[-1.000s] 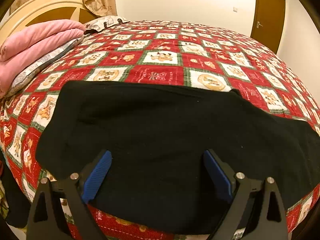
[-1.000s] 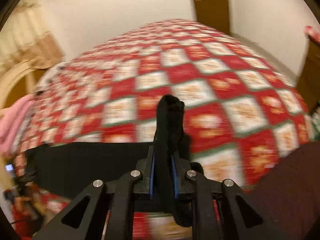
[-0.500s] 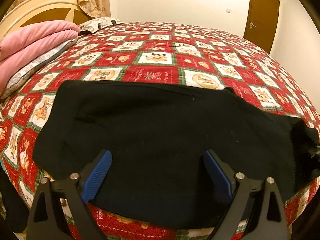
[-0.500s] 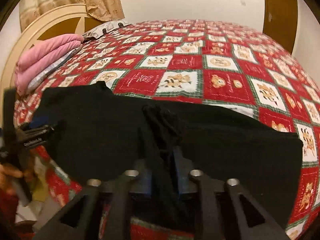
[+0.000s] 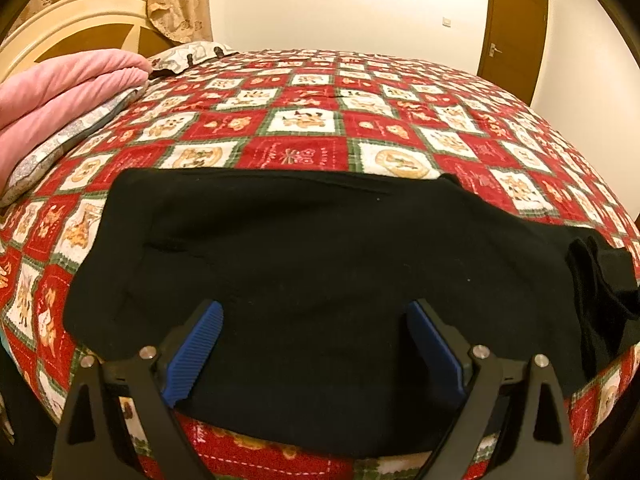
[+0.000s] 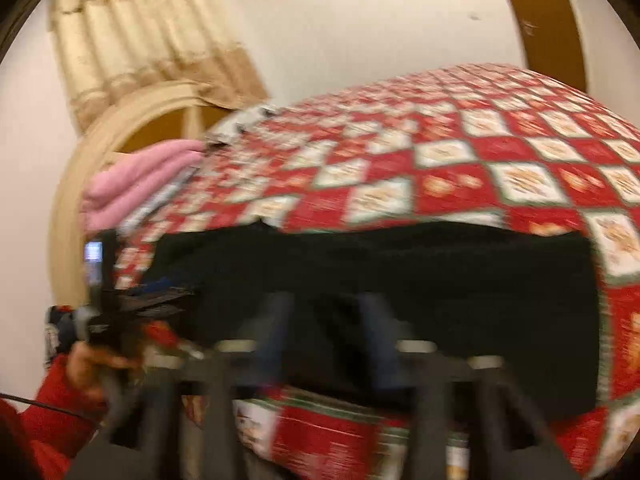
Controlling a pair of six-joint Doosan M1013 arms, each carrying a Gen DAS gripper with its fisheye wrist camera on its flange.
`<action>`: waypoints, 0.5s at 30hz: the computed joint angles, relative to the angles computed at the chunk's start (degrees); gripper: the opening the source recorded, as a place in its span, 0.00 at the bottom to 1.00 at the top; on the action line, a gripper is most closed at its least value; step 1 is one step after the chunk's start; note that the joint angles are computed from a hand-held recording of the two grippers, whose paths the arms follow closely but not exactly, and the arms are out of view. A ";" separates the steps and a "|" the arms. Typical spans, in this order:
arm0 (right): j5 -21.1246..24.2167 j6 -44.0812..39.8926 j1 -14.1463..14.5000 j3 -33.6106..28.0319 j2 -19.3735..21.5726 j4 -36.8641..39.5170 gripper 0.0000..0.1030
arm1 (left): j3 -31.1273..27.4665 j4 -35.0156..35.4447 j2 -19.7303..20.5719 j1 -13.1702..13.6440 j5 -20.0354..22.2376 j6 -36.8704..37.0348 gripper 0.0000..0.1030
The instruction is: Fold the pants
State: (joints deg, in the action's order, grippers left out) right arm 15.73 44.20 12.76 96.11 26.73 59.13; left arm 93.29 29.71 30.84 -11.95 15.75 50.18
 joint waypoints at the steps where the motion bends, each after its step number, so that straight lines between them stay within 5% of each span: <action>1: -0.41 4.66 -0.14 -0.32 0.29 -4.50 0.14 | 0.06 0.17 -0.06 -0.10 -0.13 -0.54 0.93; 3: -1.12 6.61 -0.24 -1.03 1.12 -6.58 0.14 | 0.30 -1.66 -0.28 -0.22 -0.93 0.61 0.93; 5: 1.47 1.62 -0.82 -2.13 2.04 -0.80 0.14 | 0.40 -6.13 -0.60 -0.44 -1.66 5.77 0.93; 9: 13.13 -6.36 -2.22 -3.28 3.20 10.87 0.17 | 1.05 3.45 -1.36 -1.52 -1.66 -0.30 0.93; 12: 22.89 -4.58 -2.43 -4.38 4.61 12.01 0.38 | 1.00 1.08 -1.40 -1.60 -1.85 2.05 0.93; 15: 22.52 -11.71 -2.78 -2.12 3.25 18.60 0.38 | 1.11 0.71 -1.52 -1.73 -2.02 2.78 0.93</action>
